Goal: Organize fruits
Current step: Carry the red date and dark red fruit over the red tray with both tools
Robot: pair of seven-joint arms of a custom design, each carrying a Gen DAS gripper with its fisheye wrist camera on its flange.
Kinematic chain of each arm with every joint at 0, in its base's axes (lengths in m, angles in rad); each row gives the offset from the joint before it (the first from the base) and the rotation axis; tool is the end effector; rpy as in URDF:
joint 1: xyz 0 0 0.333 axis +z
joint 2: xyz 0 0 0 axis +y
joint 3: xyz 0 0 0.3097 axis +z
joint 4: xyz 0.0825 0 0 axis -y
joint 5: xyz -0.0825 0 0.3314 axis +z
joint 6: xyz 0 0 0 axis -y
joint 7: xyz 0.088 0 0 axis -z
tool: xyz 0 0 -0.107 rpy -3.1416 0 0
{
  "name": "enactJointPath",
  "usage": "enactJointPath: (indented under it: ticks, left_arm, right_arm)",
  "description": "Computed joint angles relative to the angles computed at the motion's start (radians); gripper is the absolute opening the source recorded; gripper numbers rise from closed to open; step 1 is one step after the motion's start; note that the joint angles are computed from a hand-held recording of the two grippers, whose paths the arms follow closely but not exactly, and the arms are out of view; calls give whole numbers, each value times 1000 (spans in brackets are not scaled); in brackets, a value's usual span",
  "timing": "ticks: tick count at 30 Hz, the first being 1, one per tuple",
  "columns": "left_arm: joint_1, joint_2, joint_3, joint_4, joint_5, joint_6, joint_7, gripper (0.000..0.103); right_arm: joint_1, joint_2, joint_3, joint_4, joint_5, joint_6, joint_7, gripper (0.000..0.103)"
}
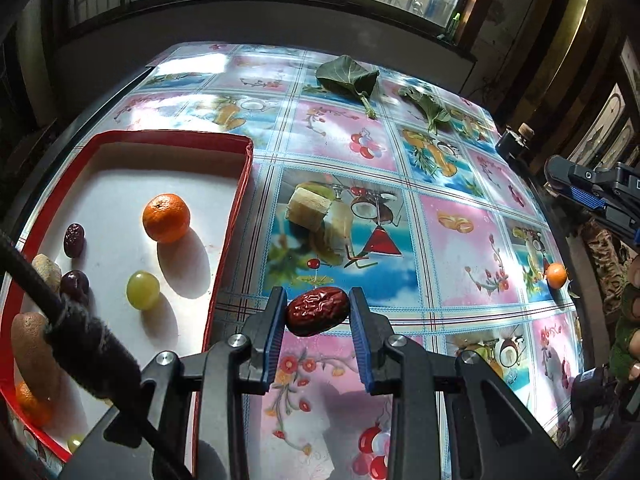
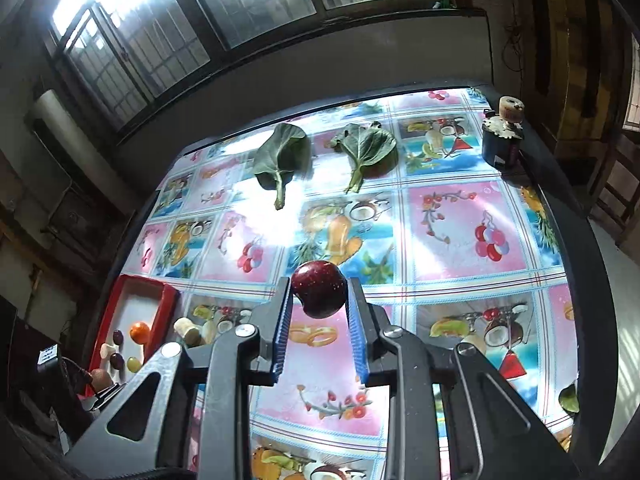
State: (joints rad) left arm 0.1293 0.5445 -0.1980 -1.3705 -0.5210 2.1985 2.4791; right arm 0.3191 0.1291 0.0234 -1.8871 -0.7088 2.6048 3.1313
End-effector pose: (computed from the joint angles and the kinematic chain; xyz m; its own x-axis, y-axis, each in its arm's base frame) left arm 0.6850 -0.0329 0.4544 -0.6639 -0.7214 0.1972 -0.6836 0.4784 -0.5512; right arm 0.5483 0.2092 0.5166 -0.5067 -0.7815 -0.3641 -0.5248 0.6146 -0.5889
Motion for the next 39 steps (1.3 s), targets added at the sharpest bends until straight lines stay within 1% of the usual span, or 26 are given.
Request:
enactJointPath:
  ticks: [4, 7, 10, 16, 18, 21, 24, 29, 39]
  left_arm:
    - [47, -30, -3, -22, -47, -32, 46, 31]
    - [67, -43, 9, -28, -63, -39, 61, 31]
    - [82, -60, 17, -41, -79, -28, 73, 31]
    - [95, -112, 27, -106, -108, 22, 125, 31]
    - [97, -121, 29, -116, -115, 27, 138, 31]
    - [92, -141, 35, -147, -122, 77, 162, 31]
    - [90, -145, 41, -150, -122, 100, 166, 31]
    - [86, -152, 49, -171, -114, 168, 169, 31]
    - [89, -134, 49, -160, -89, 230, 145, 31]
  right_arm:
    - [48, 34, 11, 5, -69, 79, 104, 28]
    - [90, 68, 13, 31, -105, 87, 155, 28]
    - [124, 99, 9, 52, -125, 96, 187, 28]
    - [173, 151, -2, 85, -109, 117, 207, 28]
    - [187, 162, -4, 98, -100, 112, 202, 29]
    - [206, 174, -8, 119, -92, 98, 192, 29]
    - [219, 184, -10, 139, -85, 85, 181, 29]
    - [230, 213, -9, 182, -53, 78, 147, 29]
    - [247, 278, -15, 265, 31, 76, 53, 29]
